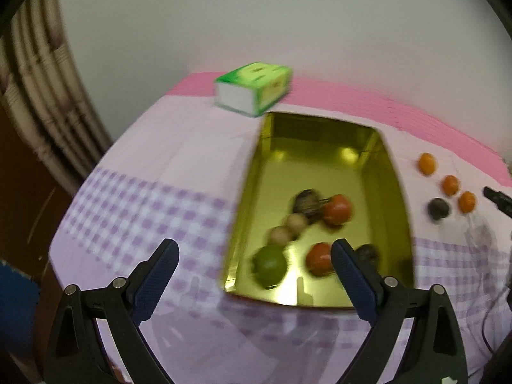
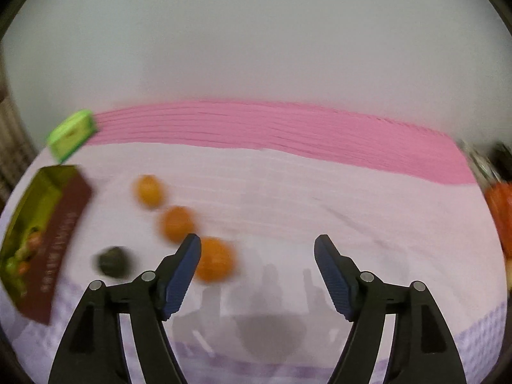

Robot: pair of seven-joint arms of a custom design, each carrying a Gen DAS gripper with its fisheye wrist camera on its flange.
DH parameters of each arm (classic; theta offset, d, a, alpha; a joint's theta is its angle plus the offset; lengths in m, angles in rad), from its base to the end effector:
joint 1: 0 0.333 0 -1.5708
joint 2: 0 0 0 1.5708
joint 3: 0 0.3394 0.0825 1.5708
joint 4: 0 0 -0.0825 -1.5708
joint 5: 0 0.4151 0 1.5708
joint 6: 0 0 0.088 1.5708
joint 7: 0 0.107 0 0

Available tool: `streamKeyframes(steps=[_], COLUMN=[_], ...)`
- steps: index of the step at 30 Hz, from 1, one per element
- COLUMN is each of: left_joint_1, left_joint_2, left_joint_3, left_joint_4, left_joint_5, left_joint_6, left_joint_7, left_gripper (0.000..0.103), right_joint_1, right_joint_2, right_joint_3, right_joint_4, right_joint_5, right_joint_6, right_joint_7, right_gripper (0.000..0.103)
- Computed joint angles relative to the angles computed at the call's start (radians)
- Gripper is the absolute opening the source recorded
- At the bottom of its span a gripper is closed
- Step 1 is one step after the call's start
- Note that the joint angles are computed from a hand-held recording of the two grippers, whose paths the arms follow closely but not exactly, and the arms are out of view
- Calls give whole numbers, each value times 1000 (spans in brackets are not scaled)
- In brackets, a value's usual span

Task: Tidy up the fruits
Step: 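Reach the left gripper to the other dark passion fruit and close on it, then carry the dark passion fruit over the tin and open the left gripper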

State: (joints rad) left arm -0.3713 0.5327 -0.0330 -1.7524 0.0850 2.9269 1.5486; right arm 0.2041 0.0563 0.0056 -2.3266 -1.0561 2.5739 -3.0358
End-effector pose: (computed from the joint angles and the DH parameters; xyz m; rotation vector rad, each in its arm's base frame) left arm 0.6847 -0.2949 0.3409 -1.4239 2.2666 -0.7263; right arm 0.5325 0.1282 0.3286 -1.2817 2.4350 -0.8520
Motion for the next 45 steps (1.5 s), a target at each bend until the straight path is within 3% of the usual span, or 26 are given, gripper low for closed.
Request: streamKeyframes(steps=[10, 17, 22, 31, 36, 41, 45], left_joint_1=[-44, -100, -132, -162, -177, -190, -189], left_joint_2=[88, 208, 292, 425, 497, 523, 515], left_joint_3=[-119, -157, -154, -157, -158, -156, -154], left_joint_4=[170, 344, 461, 670, 788, 829, 810], left_joint_5=[-21, -48, -57, -79, -86, -80, -82], left_joint_6=[-123, -281, -362, -504, -571, -564, -544], left_joint_7=[126, 183, 195, 189, 191, 208, 211], left_gripper=[94, 84, 78, 64, 51, 37, 36], right_joint_1=[-42, -57, -79, -75, -75, -74, -73], right_joint_2=[41, 36, 44, 46, 48, 49, 49], right_joint_3=[-33, -59, -67, -65, -66, -66, -66], right_joint_4=[-58, -86, -91, -87, -86, -86, -86], right_joint_5=[20, -71, -103, -89, -90, -91, -91], right_joint_6=[60, 125, 171, 166, 166, 166, 166], right_joint_7=[-62, -10, 7, -9, -7, -6, -5], right_gripper=[76, 91, 103, 103, 103, 103, 103])
